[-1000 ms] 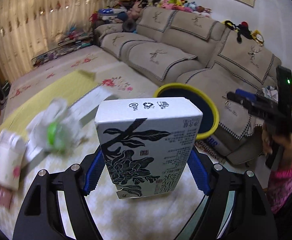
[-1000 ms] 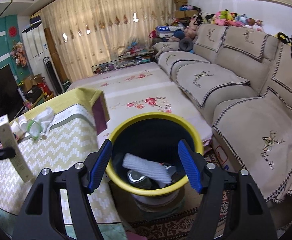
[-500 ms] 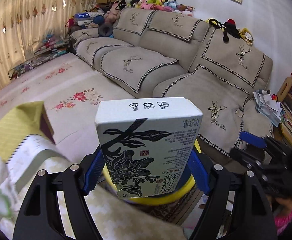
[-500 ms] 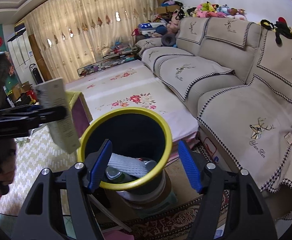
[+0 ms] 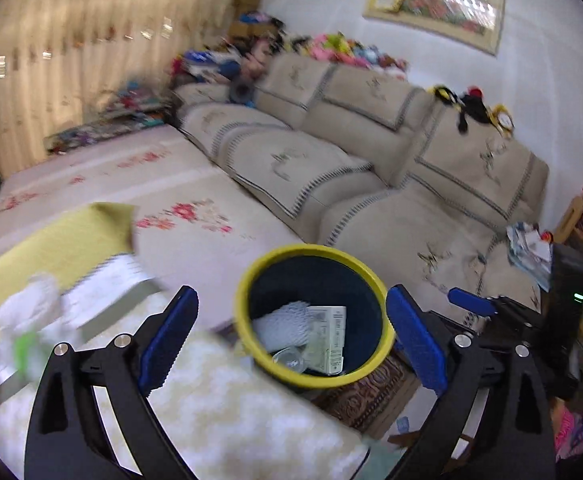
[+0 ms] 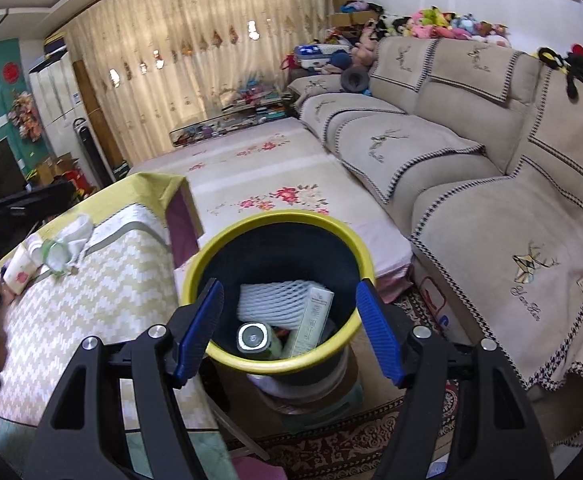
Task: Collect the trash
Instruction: 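Move the right gripper to the clear green-banded bottle and grasp it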
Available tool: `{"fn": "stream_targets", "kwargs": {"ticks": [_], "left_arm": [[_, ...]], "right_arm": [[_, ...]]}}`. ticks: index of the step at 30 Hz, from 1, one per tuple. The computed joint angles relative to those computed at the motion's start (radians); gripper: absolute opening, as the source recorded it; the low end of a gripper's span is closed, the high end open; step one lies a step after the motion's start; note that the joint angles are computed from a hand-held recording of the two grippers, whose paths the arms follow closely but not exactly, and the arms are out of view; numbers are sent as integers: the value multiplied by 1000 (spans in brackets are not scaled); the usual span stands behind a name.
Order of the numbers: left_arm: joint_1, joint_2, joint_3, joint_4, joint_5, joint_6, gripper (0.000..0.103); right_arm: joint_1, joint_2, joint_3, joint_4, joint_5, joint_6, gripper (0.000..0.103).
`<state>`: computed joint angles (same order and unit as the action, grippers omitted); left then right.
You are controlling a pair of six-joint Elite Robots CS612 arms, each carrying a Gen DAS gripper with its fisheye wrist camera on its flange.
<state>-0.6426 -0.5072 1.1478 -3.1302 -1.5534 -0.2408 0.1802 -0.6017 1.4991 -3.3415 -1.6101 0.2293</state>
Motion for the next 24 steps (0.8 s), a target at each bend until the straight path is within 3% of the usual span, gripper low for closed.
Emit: {"fn": "stream_targets", "kwargs": {"ticks": [6, 12, 20, 24], "left_arm": [[1, -158, 346, -235, 213, -82, 97], [-9, -256, 590, -350, 496, -144, 98], [-11, -303, 737, -438, 614, -184, 98], [-8, -304, 750, -458, 600, -212, 98]], "right_arm": [[45, 25, -72, 72, 54, -91, 66], [95, 75, -216, 195, 174, -220, 66], [161, 207, -515, 413, 264, -406, 66], [187, 282, -665, 499, 247, -491, 66]]}}
